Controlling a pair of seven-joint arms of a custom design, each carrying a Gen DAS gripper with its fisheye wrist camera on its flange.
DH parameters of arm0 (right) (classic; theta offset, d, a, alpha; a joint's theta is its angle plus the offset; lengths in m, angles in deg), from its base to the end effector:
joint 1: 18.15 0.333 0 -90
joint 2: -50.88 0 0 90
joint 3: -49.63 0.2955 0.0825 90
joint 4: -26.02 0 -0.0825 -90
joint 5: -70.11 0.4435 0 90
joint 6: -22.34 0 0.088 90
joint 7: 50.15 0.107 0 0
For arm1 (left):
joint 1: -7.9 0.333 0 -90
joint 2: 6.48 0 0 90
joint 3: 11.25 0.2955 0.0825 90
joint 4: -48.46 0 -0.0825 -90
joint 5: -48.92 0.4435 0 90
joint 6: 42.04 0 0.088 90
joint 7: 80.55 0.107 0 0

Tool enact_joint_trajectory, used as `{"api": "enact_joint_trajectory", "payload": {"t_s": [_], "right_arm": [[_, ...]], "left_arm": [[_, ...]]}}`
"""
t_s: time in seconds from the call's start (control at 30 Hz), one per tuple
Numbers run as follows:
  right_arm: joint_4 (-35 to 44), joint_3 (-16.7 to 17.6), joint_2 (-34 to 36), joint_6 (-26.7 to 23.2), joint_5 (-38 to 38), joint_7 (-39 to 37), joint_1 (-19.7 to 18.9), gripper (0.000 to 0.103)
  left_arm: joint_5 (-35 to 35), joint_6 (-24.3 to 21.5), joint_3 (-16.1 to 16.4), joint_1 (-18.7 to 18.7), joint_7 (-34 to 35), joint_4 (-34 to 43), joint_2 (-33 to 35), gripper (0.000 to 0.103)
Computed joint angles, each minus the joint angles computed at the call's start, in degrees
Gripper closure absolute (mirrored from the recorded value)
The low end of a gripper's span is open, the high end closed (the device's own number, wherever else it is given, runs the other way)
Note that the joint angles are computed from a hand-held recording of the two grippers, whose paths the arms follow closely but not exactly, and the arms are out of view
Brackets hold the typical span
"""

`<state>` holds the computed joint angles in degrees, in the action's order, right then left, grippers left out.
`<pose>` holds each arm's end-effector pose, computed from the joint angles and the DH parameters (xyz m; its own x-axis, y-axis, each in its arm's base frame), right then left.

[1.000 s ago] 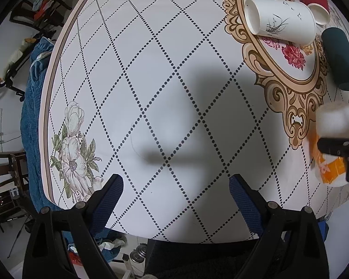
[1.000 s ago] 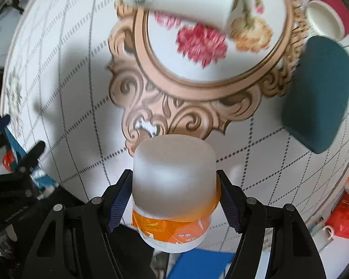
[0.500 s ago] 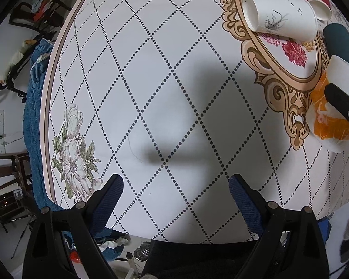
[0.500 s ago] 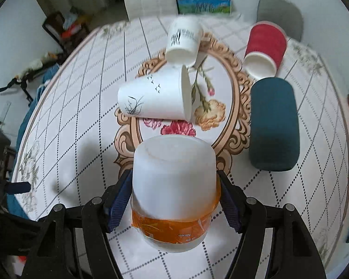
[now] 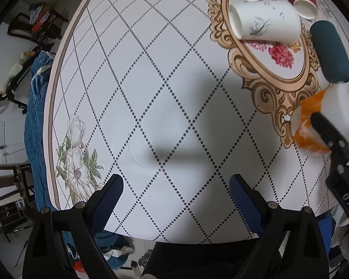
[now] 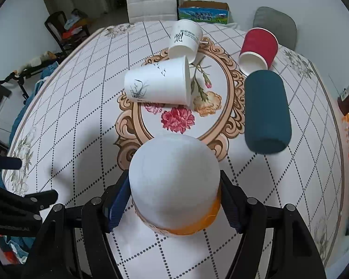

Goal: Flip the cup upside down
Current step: 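Lower the inverted cup onto the table and open the right gripper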

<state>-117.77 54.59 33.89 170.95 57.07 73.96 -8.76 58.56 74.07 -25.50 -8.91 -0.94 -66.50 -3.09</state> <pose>0.5013 0.1318 0.3724 -0.1657 -0.9859 -0.0253 -0.9007 0.1617 -0.4031 0.5308 -0.3075 0.3764 -0.4207 -0.8966 -0.1385 -0.9062 0.4226 0.0170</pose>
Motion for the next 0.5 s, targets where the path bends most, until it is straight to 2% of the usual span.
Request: {"api": "enact_joint_trajectory", "payload": {"t_s": [0.13,0.23,0.33,0.5], "right_arm": [[0.12,0.55,-1.0,-2.06,-0.09,1.29,0.2,0.019],[0.5,0.63,-2.4,-5.52,1.05,2.78,0.6,0.01],[0.45,0.85,-5.03,-9.74,2.62,5.59,0.84,0.009],[-0.3,4.13,-12.95,-18.68,-0.52,15.18,-0.04,0.006]], "left_arm": [[-0.33,1.91,0.05,0.16,0.96,-0.91,-1.89,0.01],[-1.49,3.86,0.08,0.36,2.19,-1.97,-4.2,0.01],[-2.47,5.66,0.13,0.57,3.71,-3.11,-6.55,0.01],[-4.95,8.8,0.31,0.82,6.13,-5.68,-11.63,0.01]]}}
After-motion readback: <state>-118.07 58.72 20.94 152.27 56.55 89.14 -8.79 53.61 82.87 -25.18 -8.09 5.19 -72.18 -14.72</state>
